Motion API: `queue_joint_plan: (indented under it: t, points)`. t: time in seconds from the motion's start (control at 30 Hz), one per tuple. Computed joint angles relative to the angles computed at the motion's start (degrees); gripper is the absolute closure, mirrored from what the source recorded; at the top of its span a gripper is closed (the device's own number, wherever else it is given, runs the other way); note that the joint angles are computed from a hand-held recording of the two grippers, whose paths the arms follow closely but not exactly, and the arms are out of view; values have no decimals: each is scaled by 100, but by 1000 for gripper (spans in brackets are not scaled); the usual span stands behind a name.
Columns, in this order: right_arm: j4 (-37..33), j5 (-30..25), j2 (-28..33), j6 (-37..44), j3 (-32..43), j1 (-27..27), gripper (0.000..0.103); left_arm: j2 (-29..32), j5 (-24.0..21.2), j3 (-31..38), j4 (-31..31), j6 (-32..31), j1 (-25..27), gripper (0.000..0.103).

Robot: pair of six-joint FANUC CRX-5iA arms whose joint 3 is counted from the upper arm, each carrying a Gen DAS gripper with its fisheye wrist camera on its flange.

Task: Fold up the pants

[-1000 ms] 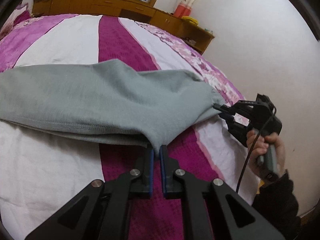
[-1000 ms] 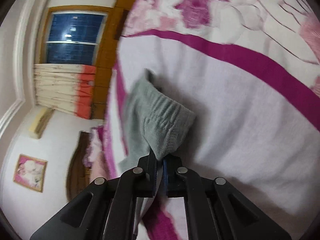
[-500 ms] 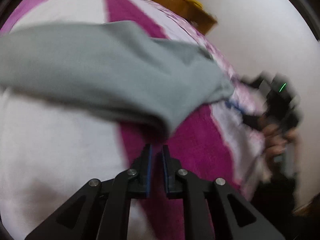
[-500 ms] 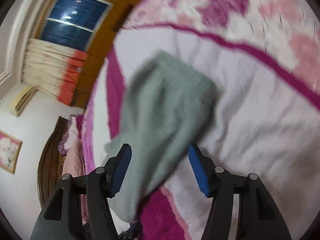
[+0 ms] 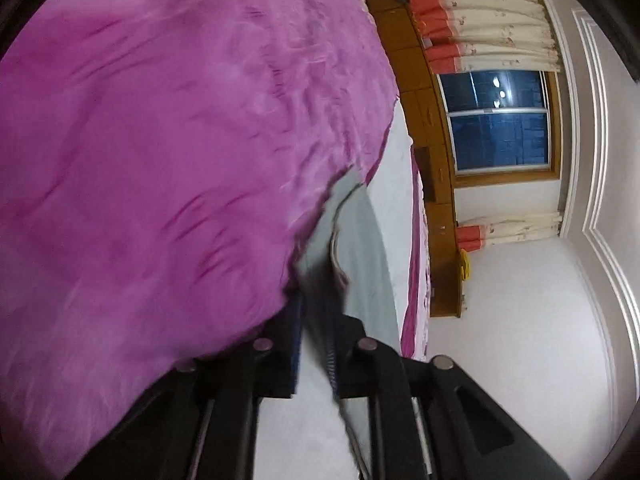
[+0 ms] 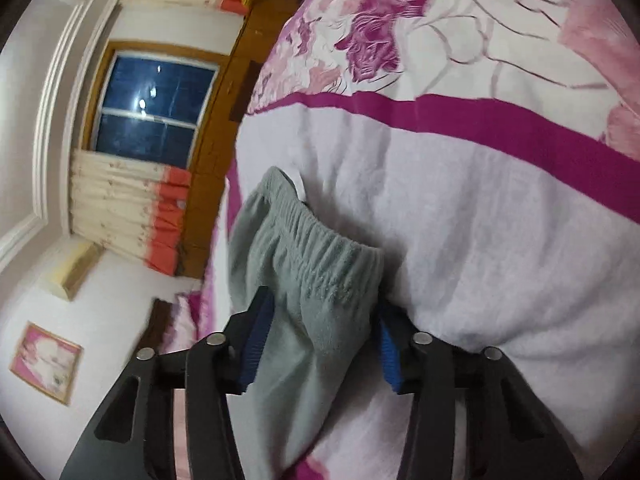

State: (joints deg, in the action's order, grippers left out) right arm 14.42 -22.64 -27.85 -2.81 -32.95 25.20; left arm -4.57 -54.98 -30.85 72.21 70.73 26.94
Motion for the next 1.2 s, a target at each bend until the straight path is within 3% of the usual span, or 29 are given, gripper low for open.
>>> queue_joint_plan:
  t: [0.1, 0.17, 0.23, 0.33, 0.43, 0.5, 0.53, 0.57, 0.63, 0.67, 0.7, 0.8, 0.87, 1.0, 1.2]
  points:
    - [-259, -125, 61, 285, 136, -6, 73, -2, -80, 109, -7, -166, 13, 66]
    - [-559, -51, 17, 453, 132, -73, 75, -204, -112, -137, 412, -490, -33, 42]
    - [-853, -70, -18, 711, 170, -145, 76, -504, 24, -448, 830, -797, -134, 36]
    - [-822, -147, -5, 728, 200, -144, 76, -558, 110, -316, 321, -640, -110, 36]
    - [-811, -238, 34, 757, 268, -146, 76, -391, 362, -79, 68, -474, -200, 39]
    - [-1027, -246, 138, 1014, 393, -230, 76, -96, 478, 360, -559, -4, -261, 63]
    - [-1091, -264, 155, 1108, 427, -250, 76, 131, 315, 758, -1241, 510, -189, 93]
    - [-1101, -288, 166, 1153, 451, -248, 77, 336, 111, 1030, -1624, 819, -154, 96]
    - [-1118, -415, 220, 1288, 543, -250, 81, 367, -28, 1091, -1608, 938, -91, 96]
    - [-1125, -452, 247, 1348, 578, -258, 93, 336, -40, 1113, -1631, 925, -84, 96]
    - [-1209, -515, 263, 1499, 642, -276, 95, 272, -50, 1125, -1663, 866, -47, 96]
    - [-1884, -926, 290, 2151, 1027, -484, 98, 122, -214, 1261, -1763, 893, 41, 97]
    - [-2541, -883, 125, 2544, 1134, -712, 98, 58, -420, 1289, -1637, 893, 156, 97]
    - [-2028, -1166, -188, 2073, 1103, -555, 98, -145, -965, 1327, -1599, 940, 460, 97]
    - [-1556, -2642, -543, 1941, 1492, -208, 98, -821, -1763, 1142, -1885, 448, 912, 97]
